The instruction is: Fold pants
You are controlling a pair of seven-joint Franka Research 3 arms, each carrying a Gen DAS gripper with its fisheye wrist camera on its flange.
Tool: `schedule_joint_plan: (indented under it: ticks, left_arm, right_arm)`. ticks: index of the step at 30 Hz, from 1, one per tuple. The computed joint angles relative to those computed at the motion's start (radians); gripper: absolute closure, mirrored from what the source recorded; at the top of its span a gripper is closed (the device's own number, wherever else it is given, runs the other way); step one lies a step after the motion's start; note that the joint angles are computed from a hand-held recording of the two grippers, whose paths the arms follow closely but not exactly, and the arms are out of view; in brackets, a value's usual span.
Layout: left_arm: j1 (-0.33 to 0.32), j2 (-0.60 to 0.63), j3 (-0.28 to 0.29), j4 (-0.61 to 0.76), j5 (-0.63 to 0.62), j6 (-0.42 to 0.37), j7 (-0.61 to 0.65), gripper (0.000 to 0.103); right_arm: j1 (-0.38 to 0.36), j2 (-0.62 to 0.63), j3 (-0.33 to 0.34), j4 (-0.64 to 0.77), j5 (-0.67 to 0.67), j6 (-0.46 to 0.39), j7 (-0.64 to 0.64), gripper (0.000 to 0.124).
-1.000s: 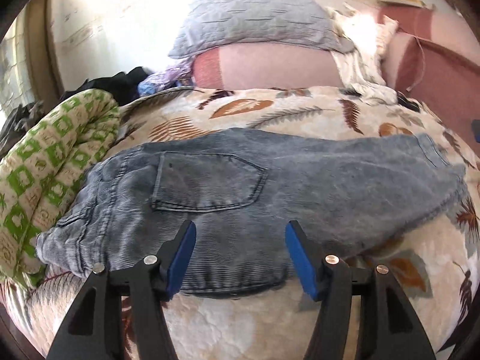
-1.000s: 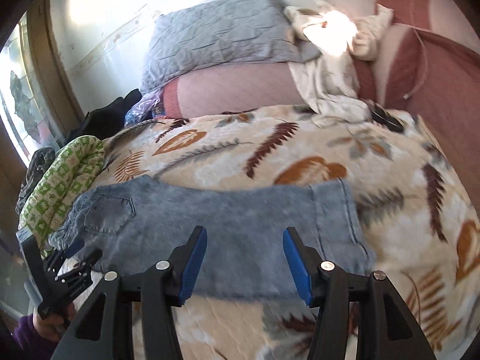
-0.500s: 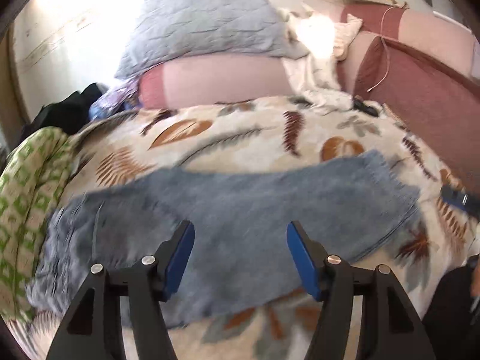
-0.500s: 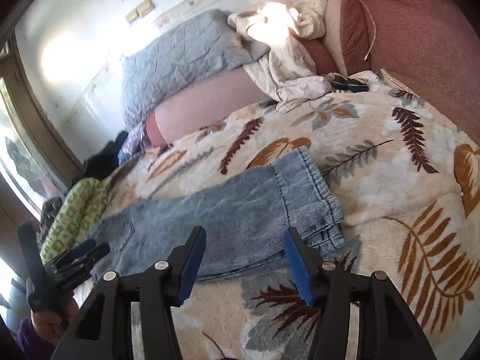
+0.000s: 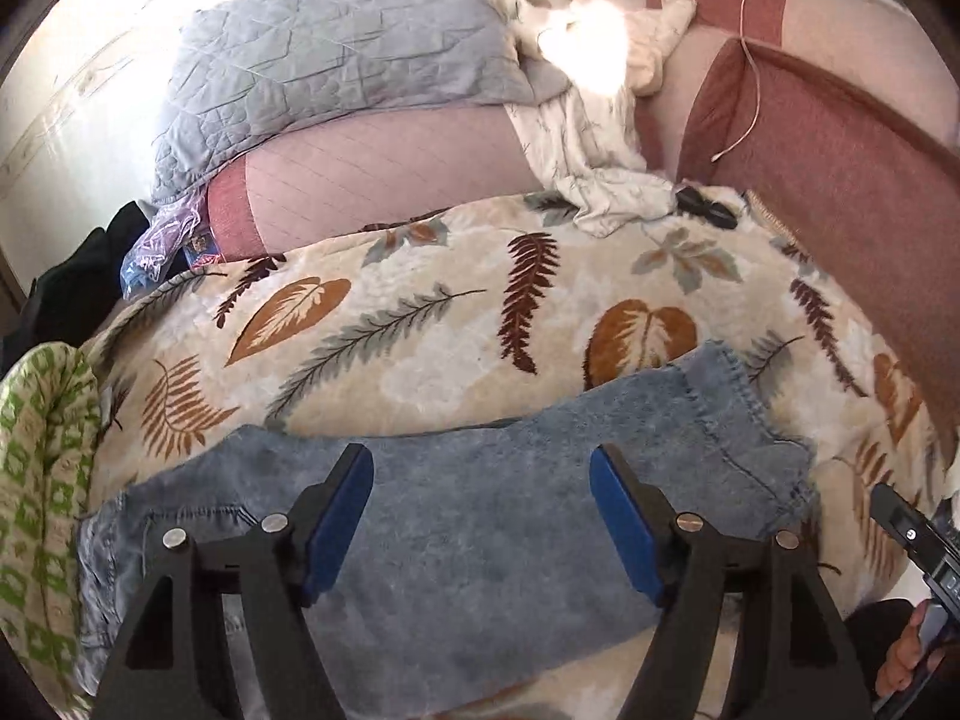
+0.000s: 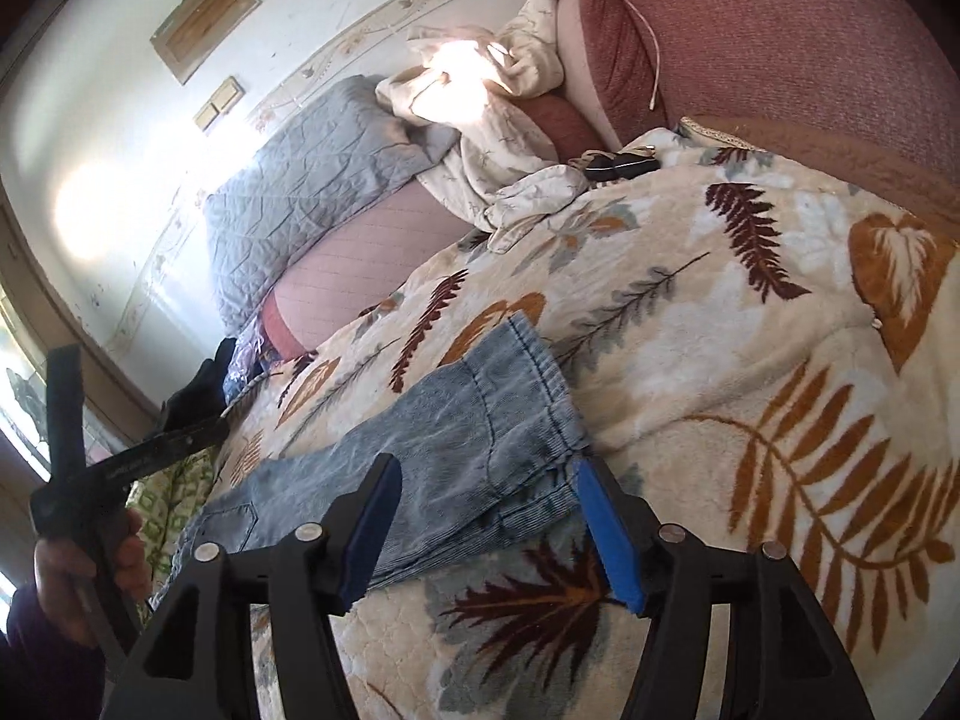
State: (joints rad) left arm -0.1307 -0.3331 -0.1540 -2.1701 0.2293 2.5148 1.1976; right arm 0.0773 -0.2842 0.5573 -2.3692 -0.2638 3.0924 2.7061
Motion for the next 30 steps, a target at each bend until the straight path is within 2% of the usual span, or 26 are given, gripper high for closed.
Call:
schedule_joint_plan:
  ticks: [5, 8, 15, 19, 21, 23, 27, 30]
  left_arm:
    - [-0.016, -0.01, 0.017, -0.035, -0.046, 0.019, 0.023, 0.028]
    - [-0.03, -0.03, 0.025, -0.079, -0.081, 0.019, 0.044, 0.028]
    - [-0.036, -0.094, 0.028, -0.22, -0.1, 0.043, 0.036, 0.028]
    - [-0.027, -0.118, 0.035, -0.274, -0.115, 0.033, 0.006, 0.028]
    - [-0.016, -0.132, 0.032, -0.295, -0.108, 0.033, -0.016, 0.028]
    - [-0.006, -0.144, 0.029, -0.311, -0.099, 0.034, -0.044, 0.028]
    - [-0.011, -0.158, 0.036, -0.338, -0.109, 0.032, -0.069, 0.028]
    - [-0.014, -0.155, 0.035, -0.347, -0.108, 0.027, -0.079, 0.028]
  right_arm:
    - [0.033, 0.023, -0.042, -0.01, 0.026, 0.009, -0.014, 0.059]
    - [-0.028, 0.019, 0.007, -0.001, -0.018, 0.004, 0.019, 0.059]
    - [-0.019, 0.079, 0.001, 0.058, -0.095, 0.016, 0.013, 0.059]
    - [0.036, 0.178, -0.041, 0.162, -0.157, -0.027, -0.028, 0.059]
    - [0.088, 0.231, -0.081, 0.208, -0.104, -0.039, -0.108, 0.059]
    - [0.104, 0.268, -0.096, 0.255, -0.169, -0.088, -0.068, 0.059]
    - [0.16, 0.322, -0.129, 0.309, -0.117, -0.148, -0.155, 0.059]
    - [0.207, 0.355, -0.153, 0.351, -0.126, -0.202, -0.212, 0.059]
